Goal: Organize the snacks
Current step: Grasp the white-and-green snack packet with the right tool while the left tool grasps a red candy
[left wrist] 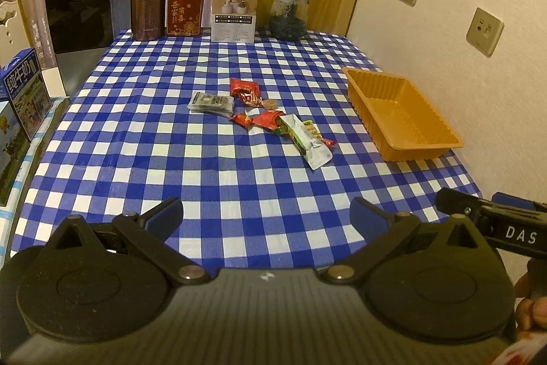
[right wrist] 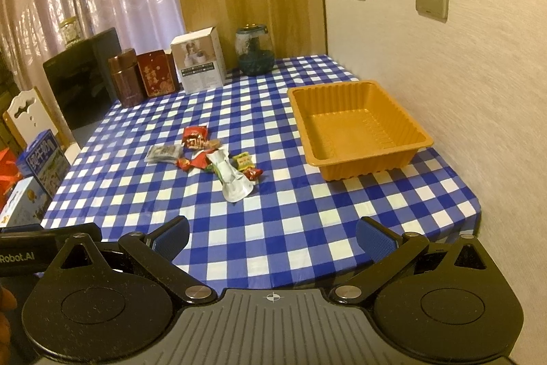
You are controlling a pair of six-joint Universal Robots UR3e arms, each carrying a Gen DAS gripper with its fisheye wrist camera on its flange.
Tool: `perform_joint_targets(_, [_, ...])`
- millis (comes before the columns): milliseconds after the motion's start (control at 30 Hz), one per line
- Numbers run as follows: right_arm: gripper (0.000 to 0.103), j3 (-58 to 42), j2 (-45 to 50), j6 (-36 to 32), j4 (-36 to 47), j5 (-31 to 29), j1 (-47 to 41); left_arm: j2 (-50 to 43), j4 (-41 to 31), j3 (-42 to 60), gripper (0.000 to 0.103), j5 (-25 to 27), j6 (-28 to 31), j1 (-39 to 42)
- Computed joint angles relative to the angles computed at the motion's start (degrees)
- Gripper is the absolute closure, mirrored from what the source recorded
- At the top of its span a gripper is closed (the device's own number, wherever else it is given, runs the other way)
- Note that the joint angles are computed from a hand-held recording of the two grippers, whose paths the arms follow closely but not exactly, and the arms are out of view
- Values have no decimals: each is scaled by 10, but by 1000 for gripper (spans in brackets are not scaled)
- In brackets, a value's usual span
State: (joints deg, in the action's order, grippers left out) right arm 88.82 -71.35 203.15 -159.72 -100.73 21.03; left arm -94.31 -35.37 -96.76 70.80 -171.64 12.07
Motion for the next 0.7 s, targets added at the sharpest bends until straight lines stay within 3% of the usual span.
perform_joint_targets(400, [1, -103, 95, -34, -17, 45, -31, -144, -6, 158, 0, -19, 3, 10])
perform_joint_targets(633, [1, -193, 181, -44, -19, 71, -51, -264, -13, 282, 0, 1, 15, 1])
perform_joint_targets(700, [11, -229, 213, -47, -15, 78, -55, -306, -27, 332, 0, 7, 15, -4])
